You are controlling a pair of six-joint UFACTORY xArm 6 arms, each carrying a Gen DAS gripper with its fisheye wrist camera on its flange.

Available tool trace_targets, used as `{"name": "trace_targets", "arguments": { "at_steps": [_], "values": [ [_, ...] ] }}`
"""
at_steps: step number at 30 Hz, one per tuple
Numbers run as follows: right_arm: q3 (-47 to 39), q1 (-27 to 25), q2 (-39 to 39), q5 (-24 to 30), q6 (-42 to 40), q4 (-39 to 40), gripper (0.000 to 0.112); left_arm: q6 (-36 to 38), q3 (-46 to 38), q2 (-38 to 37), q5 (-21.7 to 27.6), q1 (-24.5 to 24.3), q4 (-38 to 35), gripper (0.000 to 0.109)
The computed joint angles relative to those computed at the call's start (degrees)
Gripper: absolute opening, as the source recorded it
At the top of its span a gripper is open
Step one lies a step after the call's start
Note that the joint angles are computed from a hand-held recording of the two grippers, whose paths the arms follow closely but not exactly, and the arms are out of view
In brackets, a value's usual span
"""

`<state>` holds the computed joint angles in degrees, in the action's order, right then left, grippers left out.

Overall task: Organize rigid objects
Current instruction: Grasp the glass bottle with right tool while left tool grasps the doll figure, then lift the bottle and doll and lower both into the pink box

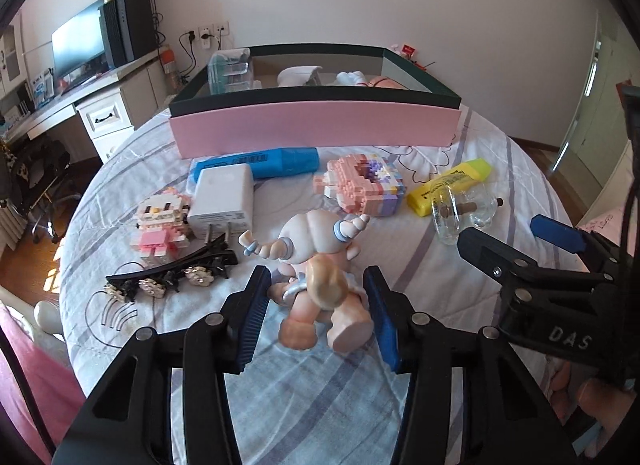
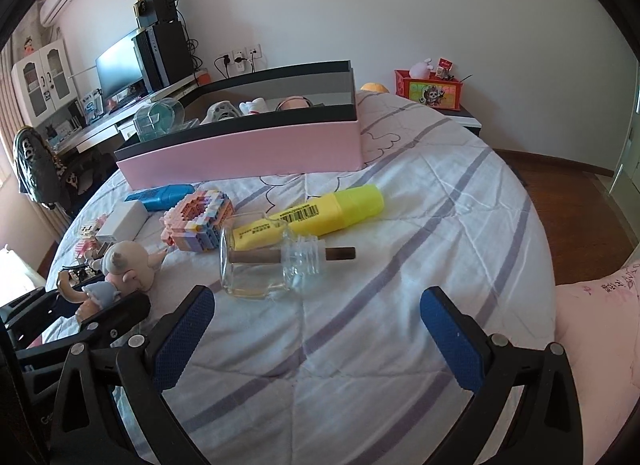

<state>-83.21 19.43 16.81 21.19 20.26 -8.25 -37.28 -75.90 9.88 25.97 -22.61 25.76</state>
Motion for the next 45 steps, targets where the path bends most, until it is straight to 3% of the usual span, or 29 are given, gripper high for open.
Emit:
{"name": "trace_targets", "arguments": {
  "at_steps": [3,9,11,13,18,24,26,30,31,36,38,39,41,43,45],
  "values": [
    [-6.16,0.52,3.86,4.56,-2.49,3.21,0.103,-0.51,1.23,-1.24,-1.20,0.79,0.69,0.049],
    [-16.36,1.02,9.93,12.47,-4.54,1.92,0.099,0.76,1.41,-1.23,-2.16,1.54,-0.84,0.049],
    [-15.24,1.12,9.25,11.78,-2.98,-0.33,0.082,0.78,1.41,-1.29,-2.27,1.59,-1.01,0.049],
    [-13.20,1.07,7.99,10.32,-1.65,-1.81,0.075,0.91,1.16,-1.11,-2.32,1.63,-1.40,0.049],
    [-5.55,0.82,3.23,3.68,-5.55,3.41,0.075,-1.28,1.82,-2.17,-2.43,1.57,0.83,0.049],
    [4.94,1.49,-5.56,-5.35,1.22,-3.44,0.075,-8.30,3.85,-6.13,-2.93,1.57,7.97,0.045],
    [6.95,1.84,-8.27,-7.63,6.23,-9.55,0.075,-11.04,4.88,-8.01,-3.64,1.64,10.49,0.007],
    [6.19,2.93,-10.13,-7.92,12.50,-18.79,0.075,-10.39,4.81,-8.60,-3.63,1.47,10.08,0.007],
    [5.29,3.19,-9.71,-6.85,13.60,-20.48,0.076,-8.85,5.34,-8.19,-4.63,1.93,7.30,0.014],
    [7.43,2.83,-8.02,-7.00,10.75,-14.47,0.075,1.04,8.72,-7.11,-4.66,2.85,-9.37,0.014],
    [8.84,2.79,-7.65,-6.91,8.01,-9.82,0.075,4.33,10.29,-7.61,-6.60,2.79,-13.98,0.025],
    [9.56,2.67,-7.68,-7.35,7.03,-8.27,0.075,3.81,10.97,-8.07,-7.50,2.70,-13.85,0.030],
    [10.49,2.45,-8.16,-7.88,6.83,-8.27,0.075,0.12,12.19,-8.89,-9.80,2.40,-9.40,0.067],
    [11.42,1.92,-9.03,-8.36,8.26,-9.64,0.075,-2.72,12.32,-9.15,-10.10,1.82,-4.06,0.076],
    [12.82,1.35,-10.28,-9.07,9.84,-11.11,0.075,-0.30,12.84,-9.41,-11.26,1.05,-5.62,0.076]
  ]
}}
